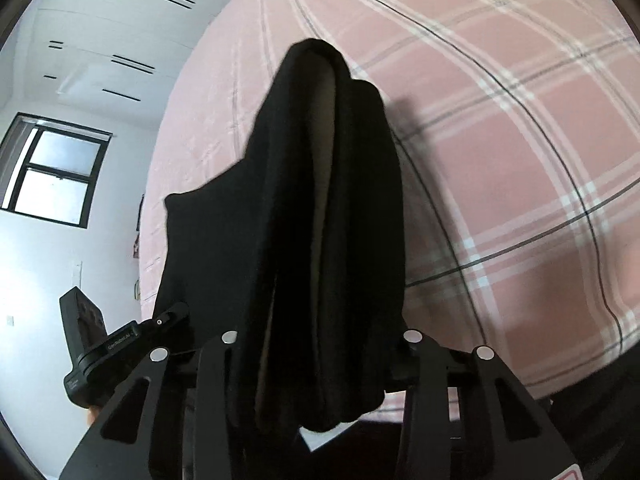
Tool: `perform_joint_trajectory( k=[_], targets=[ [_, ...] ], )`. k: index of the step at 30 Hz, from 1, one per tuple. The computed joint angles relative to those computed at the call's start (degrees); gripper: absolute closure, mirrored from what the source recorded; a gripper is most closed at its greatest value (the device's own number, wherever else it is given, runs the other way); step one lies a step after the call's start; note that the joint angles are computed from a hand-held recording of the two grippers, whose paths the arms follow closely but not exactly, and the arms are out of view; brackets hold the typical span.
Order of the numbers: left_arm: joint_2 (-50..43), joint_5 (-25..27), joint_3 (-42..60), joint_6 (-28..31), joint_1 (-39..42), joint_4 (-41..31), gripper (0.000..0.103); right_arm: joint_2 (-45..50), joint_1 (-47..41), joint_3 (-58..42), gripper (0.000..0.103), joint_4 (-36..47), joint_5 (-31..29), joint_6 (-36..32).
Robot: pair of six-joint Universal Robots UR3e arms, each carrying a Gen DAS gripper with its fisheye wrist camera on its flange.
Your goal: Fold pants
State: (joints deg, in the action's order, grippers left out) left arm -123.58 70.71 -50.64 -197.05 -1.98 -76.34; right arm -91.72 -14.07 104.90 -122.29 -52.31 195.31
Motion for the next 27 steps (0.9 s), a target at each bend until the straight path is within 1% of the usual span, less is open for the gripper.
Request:
perform_joint_trajectory(
  k=[3,5,8,9,12,15,16,21,27],
  targets=[
    [0.87,0.97,2.76,0.11,-1.05,-2.38,0.084,-1.21,1.53,-3.42,0.067,3.80,-1.48,-1.01],
    [1.08,2.83,5.86,0.78,-2.10,-4.89,0.084,-0.21,3.56,-6.29,0.067,4.59,-2.41,0.56],
    [4.36,5.37,4.75,2.82,-2.93,-6.21,0.084,-3.33,3.53,-6.11,0.067,7.66,-3.80,-1.95],
    [5.97,5.48,3.60,3.94,-2.32,-6.66,0.084,-3.29,3.84,-6.79,0.067,8.16,-4.08,-2.16],
    [7.54,6.38,4.45,4.42,-3.27,-8.68,0.084,-6.32,3.77,-5.81,0.067,10.44,-4.58,-4.32],
    [8.37,7.38,5.80,4.39,-4.20,-10.31,0.084,-7.67,4.88,-5.96,0.067,11.18,-5.27,-4.49],
    [8.61,7.55,5.91,4.33,-4.39,-10.56,0.084,-6.34,6.26,-7.62,0.067,10.77,-5.83,-3.30],
    [10.08,8.83,7.40,4.12,-5.60,-12.62,0.084,-9.47,6.80,-8.42,0.067,13.82,-5.43,-4.17],
    [11.85,8.88,8.81,4.12,-5.85,-13.81,0.084,-12.41,5.51,-9.54,0.067,15.73,-3.97,-4.69]
  ],
)
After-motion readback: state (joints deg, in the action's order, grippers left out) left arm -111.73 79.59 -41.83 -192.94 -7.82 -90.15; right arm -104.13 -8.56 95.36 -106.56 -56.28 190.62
